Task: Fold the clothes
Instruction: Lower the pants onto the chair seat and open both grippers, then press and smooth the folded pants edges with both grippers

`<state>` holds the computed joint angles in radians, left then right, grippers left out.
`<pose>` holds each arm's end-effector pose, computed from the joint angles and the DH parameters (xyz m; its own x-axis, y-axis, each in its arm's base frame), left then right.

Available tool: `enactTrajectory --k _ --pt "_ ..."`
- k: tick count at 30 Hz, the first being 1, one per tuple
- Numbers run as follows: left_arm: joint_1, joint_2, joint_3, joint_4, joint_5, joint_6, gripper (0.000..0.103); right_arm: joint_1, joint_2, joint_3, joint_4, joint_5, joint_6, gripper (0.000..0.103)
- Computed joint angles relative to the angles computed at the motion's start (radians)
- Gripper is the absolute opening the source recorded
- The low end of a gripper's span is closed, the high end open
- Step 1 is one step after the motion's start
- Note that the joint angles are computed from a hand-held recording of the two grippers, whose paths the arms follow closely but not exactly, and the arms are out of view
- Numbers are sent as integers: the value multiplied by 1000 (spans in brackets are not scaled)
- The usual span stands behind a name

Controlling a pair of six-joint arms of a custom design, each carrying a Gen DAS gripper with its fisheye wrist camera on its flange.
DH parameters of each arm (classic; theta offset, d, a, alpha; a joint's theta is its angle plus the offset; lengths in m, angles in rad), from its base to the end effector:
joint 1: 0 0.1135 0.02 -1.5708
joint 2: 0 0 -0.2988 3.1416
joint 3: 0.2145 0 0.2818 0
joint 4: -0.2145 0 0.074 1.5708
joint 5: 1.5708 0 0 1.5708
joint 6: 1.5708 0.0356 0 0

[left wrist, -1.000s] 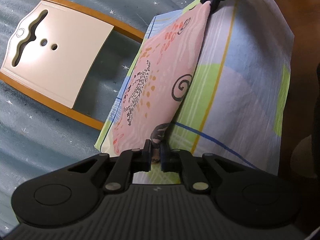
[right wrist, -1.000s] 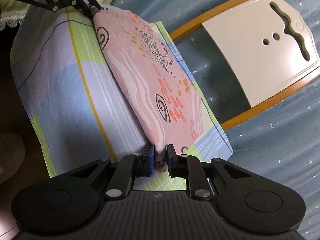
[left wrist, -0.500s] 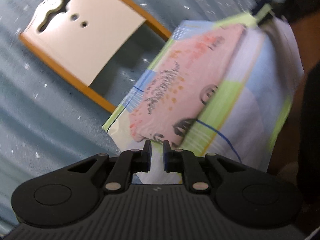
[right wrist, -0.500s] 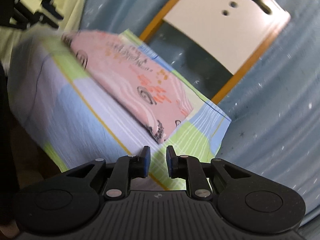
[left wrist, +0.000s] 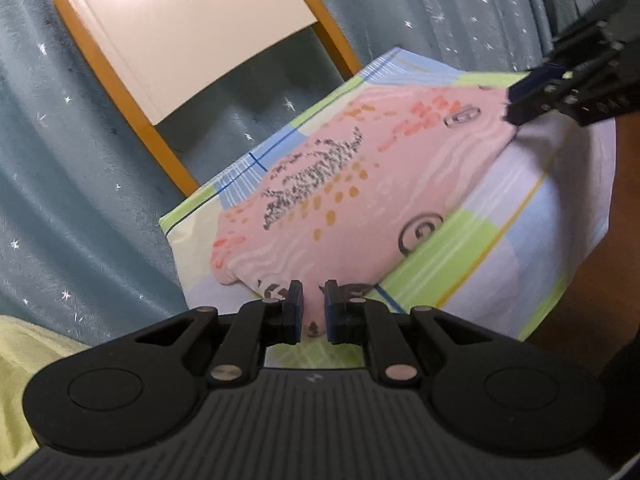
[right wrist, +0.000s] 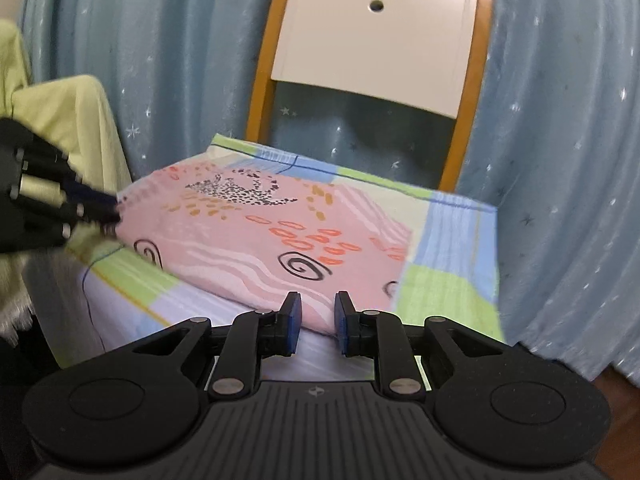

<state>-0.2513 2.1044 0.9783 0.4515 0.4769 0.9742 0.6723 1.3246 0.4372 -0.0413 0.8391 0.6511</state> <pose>0.4096 -0.1220 0.0820 0.1301 0.7254 -0.6759 0.8197 0.3049 0.4850 0.1934 0.1201 0.1493 -0.5393 0.0883 -0.8375 0.3261 0.9388 -0.1110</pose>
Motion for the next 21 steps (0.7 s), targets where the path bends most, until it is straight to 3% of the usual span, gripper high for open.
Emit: enactTrajectory --k 2,8,10,14,17,21 --pt "9 8 -10 29 19 10 9 -28 30 -2 35 -47 -9 20" --pt "0 16 -1 57 38 -23 9 -27 -12 12 -26 -44 -7 20" --pt "-7 23 23 44 49 -37 10 -37 -28 15 8 -39 -28 20" --pt "-17 49 79 -14 47 -44 10 -108 15 45 98 -145 -106 23" --pt "-13 54 93 -45 52 -29 9 -159 81 78 92 -244 -119 24" --pt "-11 57 129 -51 57 -63 11 -192 61 86 103 -263 -158 23"
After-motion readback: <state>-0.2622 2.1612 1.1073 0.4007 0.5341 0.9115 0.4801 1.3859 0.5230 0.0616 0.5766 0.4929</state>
